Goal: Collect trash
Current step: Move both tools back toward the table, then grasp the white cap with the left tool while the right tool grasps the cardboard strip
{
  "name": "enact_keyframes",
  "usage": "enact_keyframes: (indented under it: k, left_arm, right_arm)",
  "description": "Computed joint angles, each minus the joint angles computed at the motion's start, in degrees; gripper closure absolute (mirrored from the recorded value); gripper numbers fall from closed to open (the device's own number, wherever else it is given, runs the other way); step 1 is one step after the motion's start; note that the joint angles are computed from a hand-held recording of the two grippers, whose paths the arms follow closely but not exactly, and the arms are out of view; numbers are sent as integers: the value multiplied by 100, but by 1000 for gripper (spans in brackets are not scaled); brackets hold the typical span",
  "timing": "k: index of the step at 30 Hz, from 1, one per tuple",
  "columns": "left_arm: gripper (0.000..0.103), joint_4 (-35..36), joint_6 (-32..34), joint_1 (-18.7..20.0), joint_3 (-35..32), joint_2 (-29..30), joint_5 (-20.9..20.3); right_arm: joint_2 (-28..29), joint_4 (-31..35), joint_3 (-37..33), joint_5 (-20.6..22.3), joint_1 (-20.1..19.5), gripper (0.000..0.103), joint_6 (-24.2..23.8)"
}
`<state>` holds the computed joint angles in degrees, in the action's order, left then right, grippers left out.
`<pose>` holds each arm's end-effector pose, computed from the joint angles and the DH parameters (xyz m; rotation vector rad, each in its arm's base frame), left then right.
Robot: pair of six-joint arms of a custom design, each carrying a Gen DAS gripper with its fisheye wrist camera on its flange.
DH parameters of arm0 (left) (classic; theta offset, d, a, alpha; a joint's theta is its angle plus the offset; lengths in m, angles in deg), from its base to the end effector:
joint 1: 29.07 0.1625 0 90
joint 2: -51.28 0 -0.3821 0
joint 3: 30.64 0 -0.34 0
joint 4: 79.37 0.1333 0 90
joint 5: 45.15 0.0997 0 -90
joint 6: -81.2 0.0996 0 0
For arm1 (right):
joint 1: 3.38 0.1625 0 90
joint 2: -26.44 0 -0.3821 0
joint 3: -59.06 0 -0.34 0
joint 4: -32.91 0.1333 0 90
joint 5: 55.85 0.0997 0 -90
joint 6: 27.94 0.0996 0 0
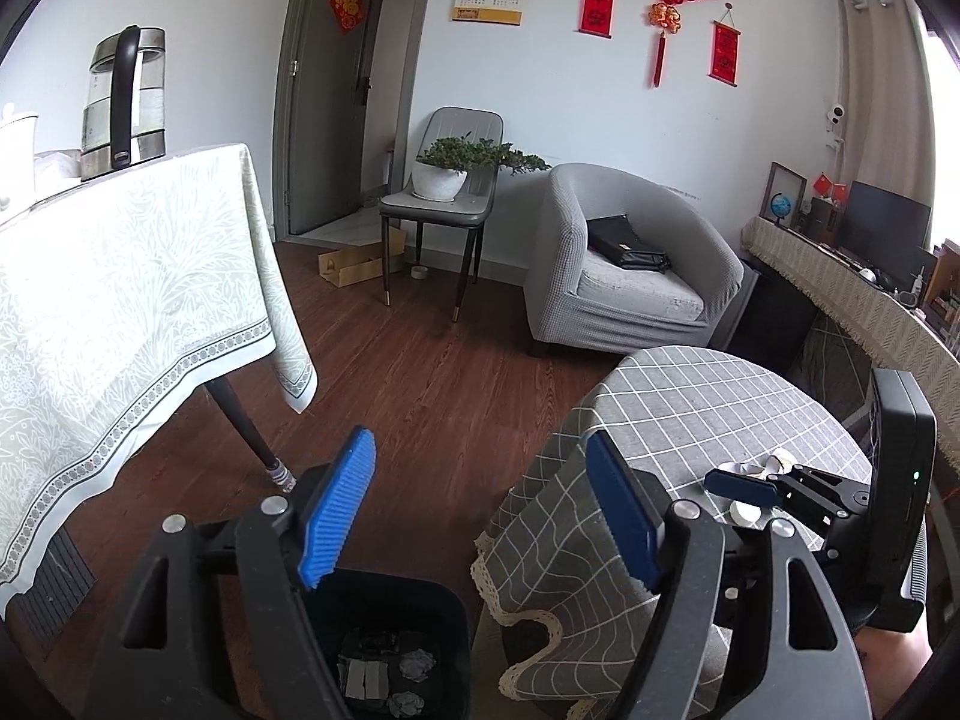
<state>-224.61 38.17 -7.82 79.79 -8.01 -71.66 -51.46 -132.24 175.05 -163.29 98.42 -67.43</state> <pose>-0.3957 -0.3925 0.1890 0.4604 2.2445 -1.2194 0.2003 -0.4531 0.3106 1.0045 -2.4011 0.7505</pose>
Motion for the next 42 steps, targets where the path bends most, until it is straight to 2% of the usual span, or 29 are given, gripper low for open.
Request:
enact_keyframes:
  k: [2,6,10,23,34,41,42]
  left_arm:
    - [26,-137,130,14,-74,143,-65]
    - [26,-312,291,50,-218,388,-193]
    - [26,-455,443,89,-413,664,-336]
    - [26,-755,837,236,-996,1399,-730]
    - [26,-570,1059,325,-1492,1942,-1021]
    - [26,-427,1250,360,-1722,2171,-1266]
    - [26,-402,1294,364,-1768,2218,-1312]
  right_arm:
    - [-133,33,12,-4,-98,42,117]
    - [-254,-233,35,-209,-223,42,19]
    - [-385,-301,49,-223,-423,42,68]
    - [-605,-1017,178,-393,-838,42,-204]
    - [-664,-657,74,-306,-1166,42,-18]
    - [-748,-182,-37,-37,-1349,42,137]
    - [-758,-136,-46,-31,-1361,45,129]
